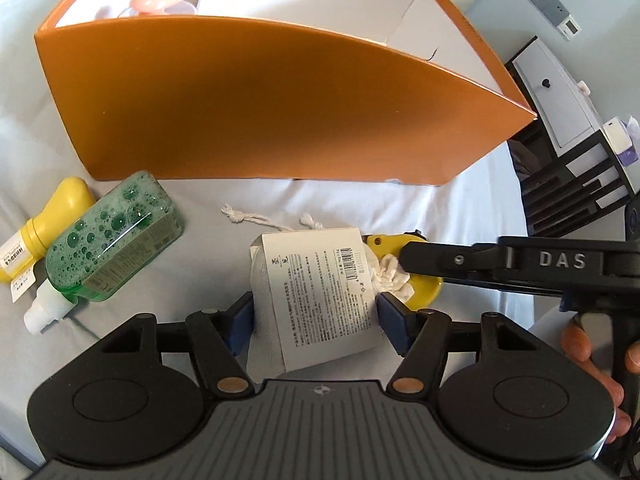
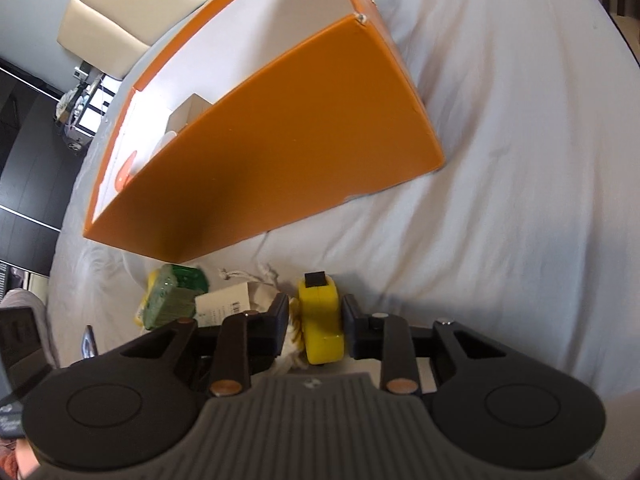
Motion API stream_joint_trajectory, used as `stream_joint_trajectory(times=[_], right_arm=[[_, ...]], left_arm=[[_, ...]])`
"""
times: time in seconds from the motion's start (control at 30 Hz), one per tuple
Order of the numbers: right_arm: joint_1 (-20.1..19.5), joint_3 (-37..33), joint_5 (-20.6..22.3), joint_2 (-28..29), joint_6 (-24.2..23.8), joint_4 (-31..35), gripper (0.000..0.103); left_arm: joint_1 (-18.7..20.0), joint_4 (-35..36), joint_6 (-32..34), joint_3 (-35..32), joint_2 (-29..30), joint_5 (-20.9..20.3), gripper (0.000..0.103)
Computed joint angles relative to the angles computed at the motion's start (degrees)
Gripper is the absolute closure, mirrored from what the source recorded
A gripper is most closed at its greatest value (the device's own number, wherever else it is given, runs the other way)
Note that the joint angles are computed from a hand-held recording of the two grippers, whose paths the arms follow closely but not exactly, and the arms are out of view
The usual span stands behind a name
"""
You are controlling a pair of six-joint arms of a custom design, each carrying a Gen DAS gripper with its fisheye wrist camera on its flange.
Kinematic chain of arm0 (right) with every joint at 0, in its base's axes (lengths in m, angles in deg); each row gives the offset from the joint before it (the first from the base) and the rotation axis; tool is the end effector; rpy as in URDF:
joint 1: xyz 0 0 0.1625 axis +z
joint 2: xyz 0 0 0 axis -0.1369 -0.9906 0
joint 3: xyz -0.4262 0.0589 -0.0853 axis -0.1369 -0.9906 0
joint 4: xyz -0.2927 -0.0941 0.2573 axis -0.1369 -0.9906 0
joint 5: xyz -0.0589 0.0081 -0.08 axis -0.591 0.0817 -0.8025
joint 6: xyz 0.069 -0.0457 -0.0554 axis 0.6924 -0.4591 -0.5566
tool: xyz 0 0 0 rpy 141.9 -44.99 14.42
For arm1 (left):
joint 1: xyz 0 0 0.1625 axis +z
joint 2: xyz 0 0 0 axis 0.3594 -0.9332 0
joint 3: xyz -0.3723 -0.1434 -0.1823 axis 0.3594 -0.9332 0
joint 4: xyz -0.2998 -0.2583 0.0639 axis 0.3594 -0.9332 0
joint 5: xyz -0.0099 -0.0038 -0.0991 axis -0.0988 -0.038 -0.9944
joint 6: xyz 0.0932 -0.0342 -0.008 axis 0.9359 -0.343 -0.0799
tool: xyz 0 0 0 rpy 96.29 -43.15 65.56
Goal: Organize rigid objects
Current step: 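Carry the soap packet and tape measure over the orange box with both tools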
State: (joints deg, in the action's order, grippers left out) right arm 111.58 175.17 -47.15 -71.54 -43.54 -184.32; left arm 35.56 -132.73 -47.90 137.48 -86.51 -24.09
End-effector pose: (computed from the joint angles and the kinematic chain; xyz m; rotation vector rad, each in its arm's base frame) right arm 0.2130 -0.4951 0.1799 -0.5406 -2.7203 0.8623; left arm -0.1871 -0.5791 0.2015 0.8115 2.7289 -0.0725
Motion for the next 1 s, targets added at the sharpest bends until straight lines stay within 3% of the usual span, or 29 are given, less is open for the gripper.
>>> stream_joint_trajectory(times=[0.13,0.53,0.73,0.87,1.0], right_arm=[[0.28,-0.99,-0.83,0.88,-1.10,0.80,0.083],[-0.31,1.88,0.69,-0.25,-2.18,-5.19,0.084],[0.52,1.53,0.70,-0.26,-4.72,-4.12,0.084],[-0.16,2.96,3.53,-0.43,-5.68,-8.31,0.084],[-0.27,2.95,5.43,-0.51,-7.32,-7.59,0.084]], left_arm=[[0.37,0.67,-2.19,-0.99,0.64,0.11,0.029],[0.13,-1.82,-3.16,-0.02,-0.73,2.23,0.030],[-3.42,-1.61,3.86,2.11,-0.09,11.06,0.030],[-2.02,1.84,0.51,-0.28,0.90,9.33,0.029],[-0.31,5.43,-3.67,-3.16,1.12,6.82,0.023]])
